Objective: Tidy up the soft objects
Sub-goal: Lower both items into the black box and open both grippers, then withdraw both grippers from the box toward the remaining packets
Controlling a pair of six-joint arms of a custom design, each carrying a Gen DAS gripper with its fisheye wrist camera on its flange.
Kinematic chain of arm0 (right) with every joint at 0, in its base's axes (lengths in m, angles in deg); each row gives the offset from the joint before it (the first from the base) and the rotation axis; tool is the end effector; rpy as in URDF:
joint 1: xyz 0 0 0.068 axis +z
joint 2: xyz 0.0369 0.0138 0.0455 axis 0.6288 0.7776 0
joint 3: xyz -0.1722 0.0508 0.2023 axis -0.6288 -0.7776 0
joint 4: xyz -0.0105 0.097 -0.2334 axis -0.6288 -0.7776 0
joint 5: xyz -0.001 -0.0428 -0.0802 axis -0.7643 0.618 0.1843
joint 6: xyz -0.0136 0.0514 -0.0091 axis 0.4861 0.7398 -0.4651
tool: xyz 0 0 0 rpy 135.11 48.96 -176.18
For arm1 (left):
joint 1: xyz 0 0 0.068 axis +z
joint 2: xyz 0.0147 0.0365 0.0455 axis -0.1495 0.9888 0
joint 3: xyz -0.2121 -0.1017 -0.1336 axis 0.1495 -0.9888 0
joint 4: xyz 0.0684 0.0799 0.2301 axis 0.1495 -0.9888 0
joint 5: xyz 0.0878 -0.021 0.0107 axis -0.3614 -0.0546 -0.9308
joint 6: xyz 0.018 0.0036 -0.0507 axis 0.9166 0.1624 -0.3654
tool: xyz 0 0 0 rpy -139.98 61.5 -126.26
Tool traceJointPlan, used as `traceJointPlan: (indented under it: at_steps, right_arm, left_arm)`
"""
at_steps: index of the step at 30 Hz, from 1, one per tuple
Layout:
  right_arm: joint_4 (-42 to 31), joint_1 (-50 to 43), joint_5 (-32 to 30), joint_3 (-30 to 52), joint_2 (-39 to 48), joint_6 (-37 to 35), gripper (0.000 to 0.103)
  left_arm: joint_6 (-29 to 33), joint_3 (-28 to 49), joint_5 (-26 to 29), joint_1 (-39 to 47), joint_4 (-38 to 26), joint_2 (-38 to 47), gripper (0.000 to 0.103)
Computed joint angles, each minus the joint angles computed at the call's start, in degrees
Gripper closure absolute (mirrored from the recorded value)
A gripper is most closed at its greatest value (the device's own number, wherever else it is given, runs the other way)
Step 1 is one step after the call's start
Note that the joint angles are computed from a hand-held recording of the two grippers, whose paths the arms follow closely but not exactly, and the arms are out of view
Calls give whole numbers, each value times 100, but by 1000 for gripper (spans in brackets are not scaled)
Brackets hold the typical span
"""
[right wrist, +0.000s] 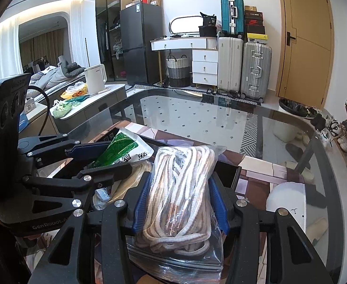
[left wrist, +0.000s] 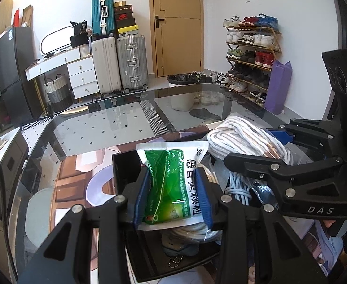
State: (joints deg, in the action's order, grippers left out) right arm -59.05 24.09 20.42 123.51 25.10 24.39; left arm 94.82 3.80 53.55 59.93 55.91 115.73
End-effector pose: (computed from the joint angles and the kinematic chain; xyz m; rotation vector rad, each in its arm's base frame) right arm 0.2429 -0.0401 0.2444 -0.8402 2.1758 0.4532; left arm 0.1001 0.1775 0.1208 0.2445 2.2008 -0.1079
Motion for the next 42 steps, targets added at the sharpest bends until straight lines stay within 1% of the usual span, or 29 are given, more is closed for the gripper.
traceJointPlan:
  at_steps: [2,6,7,8,9,10,11,13,14,15,17,18,19,20,21,22,23,26,31,35,38,40,42]
  right_arm:
    - [-60,-9,-45,49,38,-15,51]
    - [-54,-91,-75,54,-33,-61,43]
    - [-103,-137,-109,79,-42,-107,39]
    - [-142,-201,-149,105,-63,-148,36]
    - [-137,-256,-166,111,-100,-149,31]
    - [-145,-335,-195,124,-123,-165,27]
    - [-235,-443,-249,181,-111,-220,25]
    - [-499,-585,-284,305,-83,-357,16]
    - [-620,-661,-290,343,-74,-445,16]
    - [-758,-753,-312,370,-76,-568,15]
    - [-1048,-977,-366,373,-123,-894,12]
    - [-1151,-1096,-410,343,-181,-1023,6]
    - [-1231,-1248,-488,300,-243,-1139,0]
    - [-1412,-1379,-583,328,-243,-1302,1]
    - [-1715,-1541,-663,377,-223,-1546,1]
    - [-1918,-1647,-696,431,-181,-1687,1]
    - [-2118,-1769,-738,500,-135,-1846,1]
    - [-2618,-2162,-825,537,-124,-2364,1]
    - [-3643,-2796,-856,631,-47,-3461,1]
    - [-4173,-3240,-745,627,8,-4200,1]
    - [-4380,-3429,-622,584,-43,-4523,1]
    - [-4498,-3584,-510,557,-45,-4779,1]
    - [-4457,-3580,-398,494,-58,-4779,1]
  left_arm:
    - [-14,42,-23,-35,-50,14,64]
    - [139,72,-68,-65,-272,-25,56]
    - [169,95,-73,-67,-335,-22,55]
    - [212,144,-85,-50,-430,-5,51]
    - [197,159,-102,-38,-463,-19,46]
    - [230,222,-97,9,-585,-6,44]
    - [306,291,-65,63,-737,12,44]
    - [455,371,-36,171,-966,5,42]
    - [556,403,-24,241,-1099,-23,35]
    - [687,432,-33,313,-1240,-42,24]
    - [1237,581,100,567,-1772,80,21]
    - [1433,605,135,685,-1931,77,21]
    - [1485,598,138,737,-1969,48,21]
    - [1577,598,145,849,-2045,25,20]
    - [1704,630,148,955,-2165,46,18]
    - [1836,656,136,1076,-2295,72,12]
    - [1916,668,146,1165,-2379,84,0]
    - [2522,826,229,1623,-2873,330,0]
    - [3148,981,85,2159,-3321,644,0]
    - [3589,986,-59,2549,-3516,790,0]
    - [3903,994,-163,2791,-3644,853,0]
    - [4222,1015,-257,3011,-3770,951,0]
    - [4470,1031,-346,3193,-3809,1060,0]
